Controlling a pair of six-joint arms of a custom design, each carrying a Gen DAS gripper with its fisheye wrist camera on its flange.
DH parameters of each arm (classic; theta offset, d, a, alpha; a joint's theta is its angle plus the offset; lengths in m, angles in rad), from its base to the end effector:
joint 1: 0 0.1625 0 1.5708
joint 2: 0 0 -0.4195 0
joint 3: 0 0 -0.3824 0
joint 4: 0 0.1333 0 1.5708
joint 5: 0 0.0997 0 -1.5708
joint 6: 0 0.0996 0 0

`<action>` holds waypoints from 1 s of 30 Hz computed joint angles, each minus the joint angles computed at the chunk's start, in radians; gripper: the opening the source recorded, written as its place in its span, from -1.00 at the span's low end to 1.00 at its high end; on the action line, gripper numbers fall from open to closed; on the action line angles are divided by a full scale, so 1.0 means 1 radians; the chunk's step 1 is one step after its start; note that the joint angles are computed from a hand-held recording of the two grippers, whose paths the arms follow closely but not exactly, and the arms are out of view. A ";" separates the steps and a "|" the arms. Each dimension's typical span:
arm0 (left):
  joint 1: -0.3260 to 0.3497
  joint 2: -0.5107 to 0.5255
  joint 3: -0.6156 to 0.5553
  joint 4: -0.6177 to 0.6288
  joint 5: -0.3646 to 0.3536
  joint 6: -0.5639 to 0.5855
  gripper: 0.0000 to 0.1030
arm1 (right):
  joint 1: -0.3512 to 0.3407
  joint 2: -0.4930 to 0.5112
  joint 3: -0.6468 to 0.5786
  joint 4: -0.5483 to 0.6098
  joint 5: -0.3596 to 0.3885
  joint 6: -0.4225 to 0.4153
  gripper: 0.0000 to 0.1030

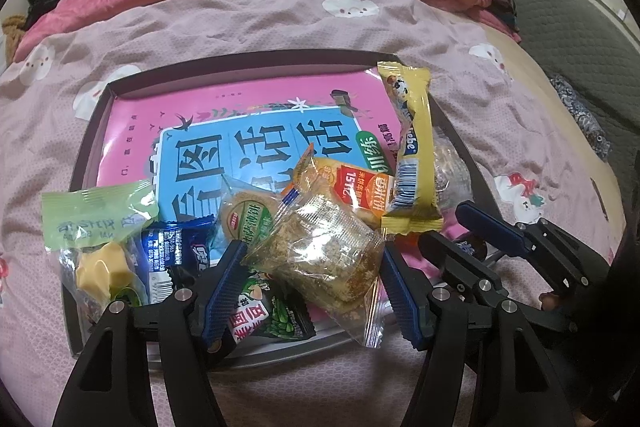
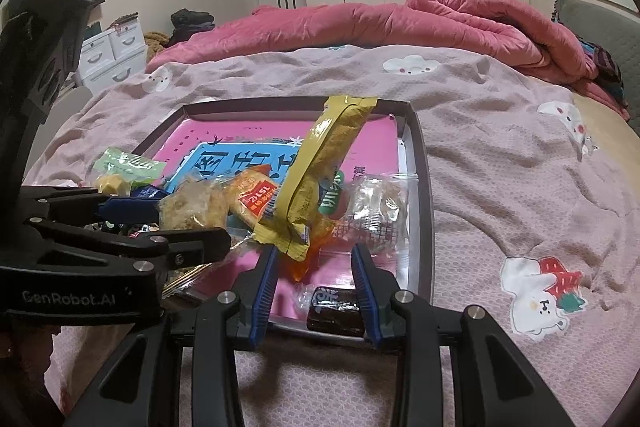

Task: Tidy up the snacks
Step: 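Open the right tool to release the candy while the left tool releases the cookie bag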

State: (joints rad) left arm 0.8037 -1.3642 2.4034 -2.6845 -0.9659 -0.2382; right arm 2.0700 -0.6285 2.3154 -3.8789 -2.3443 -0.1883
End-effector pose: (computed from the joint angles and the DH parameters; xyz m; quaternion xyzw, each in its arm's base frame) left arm -0.1308 -0.4093 0.1692 0.2386 0.9237 -0.1745 0.2437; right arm 0.2558 -0.3361 0.0294 0.1887 -0.8691 0.3352 0.3110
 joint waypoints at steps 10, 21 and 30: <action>0.001 -0.002 -0.001 0.005 -0.005 0.001 0.40 | 0.012 0.001 0.003 -0.006 -0.025 0.003 -0.18; -0.011 -0.031 -0.001 0.042 -0.041 -0.017 0.48 | 0.029 -0.009 0.015 -0.007 -0.061 0.026 0.03; -0.033 -0.067 0.006 0.074 -0.042 -0.025 0.52 | 0.058 -0.019 0.023 -0.025 -0.106 0.044 0.25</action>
